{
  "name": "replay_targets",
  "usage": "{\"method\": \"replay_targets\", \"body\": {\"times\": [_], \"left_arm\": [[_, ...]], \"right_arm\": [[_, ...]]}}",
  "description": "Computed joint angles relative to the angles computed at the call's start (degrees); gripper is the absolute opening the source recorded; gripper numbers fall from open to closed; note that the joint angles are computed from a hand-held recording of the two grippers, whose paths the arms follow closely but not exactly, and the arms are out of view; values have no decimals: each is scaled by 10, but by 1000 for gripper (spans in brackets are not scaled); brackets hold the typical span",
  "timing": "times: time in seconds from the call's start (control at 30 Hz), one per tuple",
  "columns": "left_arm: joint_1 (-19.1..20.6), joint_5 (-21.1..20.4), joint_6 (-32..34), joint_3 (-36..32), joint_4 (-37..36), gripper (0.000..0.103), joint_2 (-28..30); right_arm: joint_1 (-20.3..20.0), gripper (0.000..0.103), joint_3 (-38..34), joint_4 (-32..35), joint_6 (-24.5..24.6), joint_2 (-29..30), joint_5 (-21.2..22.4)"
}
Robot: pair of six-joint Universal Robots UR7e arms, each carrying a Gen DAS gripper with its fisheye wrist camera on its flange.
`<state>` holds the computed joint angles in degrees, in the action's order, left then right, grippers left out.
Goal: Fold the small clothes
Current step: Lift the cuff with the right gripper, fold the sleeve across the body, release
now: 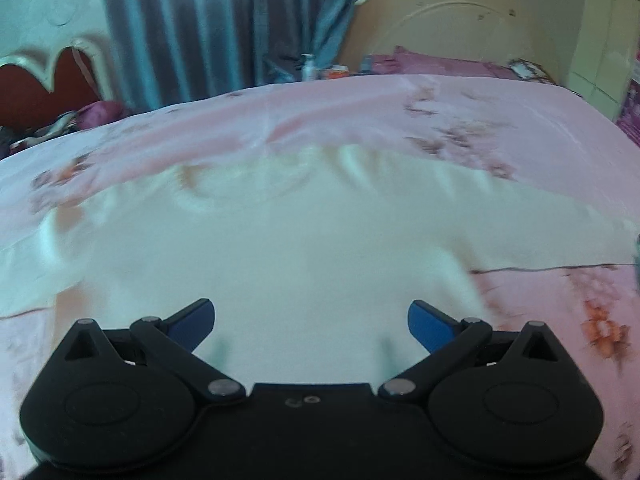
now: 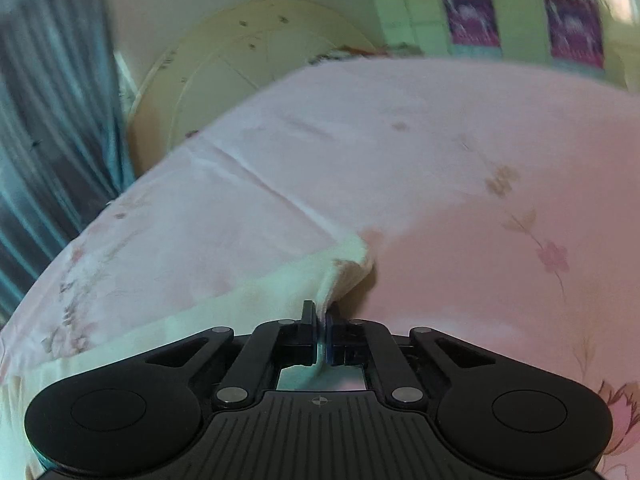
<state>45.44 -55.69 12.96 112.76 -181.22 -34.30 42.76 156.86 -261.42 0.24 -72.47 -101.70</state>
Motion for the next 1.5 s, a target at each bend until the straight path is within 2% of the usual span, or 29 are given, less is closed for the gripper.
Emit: {"method": "replay_targets", "body": {"times": [0.17, 0.3, 0.4, 0.53, 0.73, 0.97, 1.07, 1.1, 1.13, 1.17, 1.2, 1.27, 1.3, 1.33, 1.37, 1.4, 1.5], "left_arm": [[50, -25, 38, 0, -11, 102, -34], [86, -47, 62, -10, -9, 99, -56], [106, -50, 79, -12, -14, 99, -71], [134, -55, 98, -13, -5, 100, -96], [166, -76, 89, -12, 17, 100, -129], [184, -77, 85, -14, 23, 100, -143], [189, -91, 81, -18, 23, 100, -145], [191, -99, 77, -23, 27, 100, -143], [190, -103, 73, -25, 27, 100, -141], [190, -114, 67, -29, 28, 100, -138], [192, -133, 59, -34, 40, 99, -137], [191, -164, 43, -48, 58, 88, -123], [190, -175, 36, -56, 70, 83, -115], [190, -193, 28, -68, 91, 71, -104], [190, -211, 20, -80, 108, 63, -92], [189, -225, 10, -91, 122, 61, -79], [187, -254, -3, -125, 142, 57, -39]], "right_arm": [[187, 3, -51, 11, -68, 48, -114], [321, 3, -130, 54, -112, 112, -194], [387, 3, -197, 102, -125, 167, -219], [443, 3, -285, 170, -128, 240, -230], [479, 3, -384, 261, -127, 328, -223], [485, 3, -439, 342, -98, 384, -208], [491, 6, -449, 340, -135, 394, -225], [495, 26, -447, 335, -146, 395, -233], [496, 58, -438, 311, -157, 395, -228], [498, 68, -425, 278, -167, 396, -224], [497, 70, -409, 256, -176, 391, -220], [491, 69, -376, 242, -164, 373, -218], [484, 66, -356, 235, -152, 362, -210], [478, 48, -338, 234, -138, 349, -204], [469, 40, -319, 238, -122, 337, -203], [464, 35, -303, 234, -113, 327, -205], [447, 35, -261, 205, -102, 307, -213]]}}
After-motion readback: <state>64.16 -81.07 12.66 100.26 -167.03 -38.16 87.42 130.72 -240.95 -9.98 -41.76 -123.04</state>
